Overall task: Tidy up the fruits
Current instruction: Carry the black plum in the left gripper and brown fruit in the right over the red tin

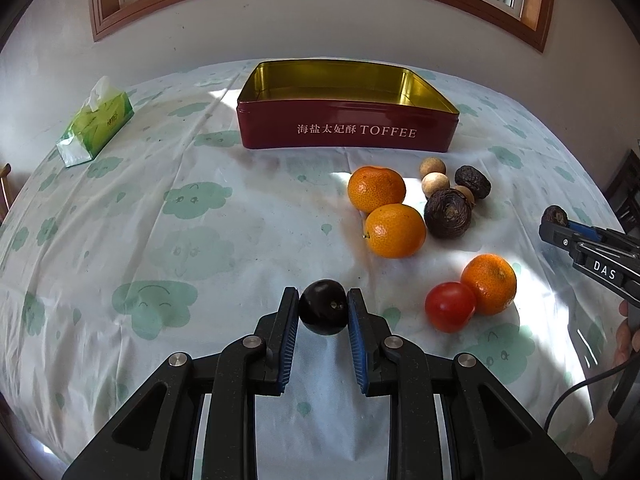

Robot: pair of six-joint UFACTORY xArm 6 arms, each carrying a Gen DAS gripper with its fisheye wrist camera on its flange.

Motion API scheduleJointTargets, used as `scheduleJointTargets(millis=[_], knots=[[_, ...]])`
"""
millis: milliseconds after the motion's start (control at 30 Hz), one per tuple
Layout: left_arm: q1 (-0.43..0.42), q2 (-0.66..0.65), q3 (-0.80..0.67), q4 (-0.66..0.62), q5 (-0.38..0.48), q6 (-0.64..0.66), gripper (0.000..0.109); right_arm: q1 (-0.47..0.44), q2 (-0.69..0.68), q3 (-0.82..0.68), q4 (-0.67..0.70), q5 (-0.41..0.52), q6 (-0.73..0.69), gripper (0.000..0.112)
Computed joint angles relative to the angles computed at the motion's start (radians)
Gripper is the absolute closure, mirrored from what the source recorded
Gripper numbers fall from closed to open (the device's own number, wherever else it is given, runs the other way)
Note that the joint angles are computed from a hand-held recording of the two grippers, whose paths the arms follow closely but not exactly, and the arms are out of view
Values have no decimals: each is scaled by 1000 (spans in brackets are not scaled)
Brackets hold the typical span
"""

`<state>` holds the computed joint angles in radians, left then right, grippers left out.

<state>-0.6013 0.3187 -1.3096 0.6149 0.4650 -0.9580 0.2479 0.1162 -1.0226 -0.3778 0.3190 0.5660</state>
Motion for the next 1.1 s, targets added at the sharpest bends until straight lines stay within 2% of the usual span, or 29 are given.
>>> scheduleJointTargets(millis=[700,1100], knots=[[46,29,-62,34,-2,-26,83,55,54,-108,74,16,-103,82],[77,64,-149,27,20,0,83,82,139,-253,132,53,-178,82]])
